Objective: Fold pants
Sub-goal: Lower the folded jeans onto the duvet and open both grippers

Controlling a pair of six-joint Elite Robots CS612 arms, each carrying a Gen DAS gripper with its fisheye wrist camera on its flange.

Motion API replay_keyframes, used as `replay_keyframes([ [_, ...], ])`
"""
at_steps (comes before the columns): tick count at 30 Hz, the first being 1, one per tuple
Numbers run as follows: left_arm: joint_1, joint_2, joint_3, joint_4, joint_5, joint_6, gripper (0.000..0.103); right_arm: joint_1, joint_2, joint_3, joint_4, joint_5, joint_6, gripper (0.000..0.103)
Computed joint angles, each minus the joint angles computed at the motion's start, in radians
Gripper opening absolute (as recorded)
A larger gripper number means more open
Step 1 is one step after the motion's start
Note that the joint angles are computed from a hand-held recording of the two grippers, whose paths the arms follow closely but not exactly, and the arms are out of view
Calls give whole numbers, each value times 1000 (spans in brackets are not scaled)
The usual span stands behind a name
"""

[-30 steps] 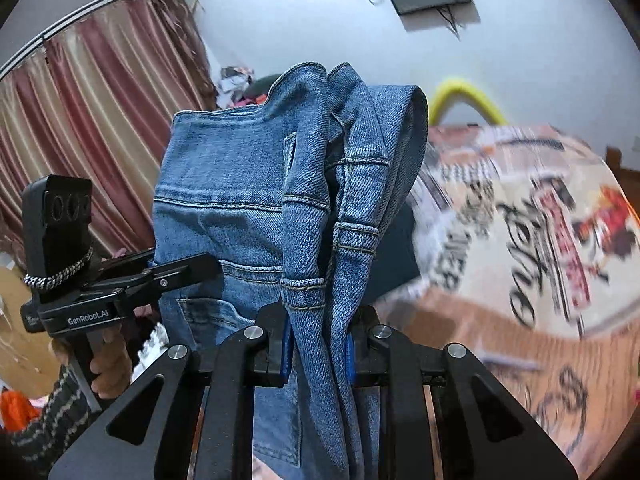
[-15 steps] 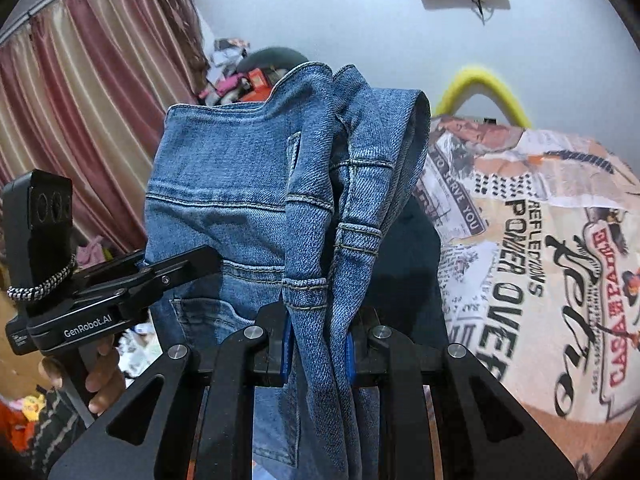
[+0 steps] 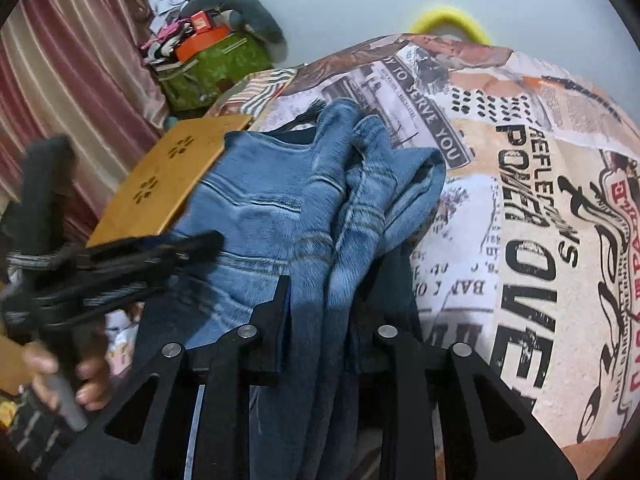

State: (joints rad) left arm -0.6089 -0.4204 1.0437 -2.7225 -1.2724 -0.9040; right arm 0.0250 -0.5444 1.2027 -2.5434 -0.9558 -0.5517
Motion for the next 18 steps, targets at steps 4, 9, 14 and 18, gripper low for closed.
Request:
replay_keyframes([
  [4, -12, -46, 76, -40, 8, -30, 41, -6, -45, 74, -86, -35, -46, 24],
  [9, -55, -140, 177, -62, 93, 2, 41, -21, -94, 146, -163, 2, -61, 24],
  [14, -133, -261, 294, -113, 261, 84, 41, -60, -193, 281, -311, 123, -32, 24],
  [18, -203, -348, 386, -207, 381, 119, 41, -107, -290, 411, -451, 256, 2, 24],
])
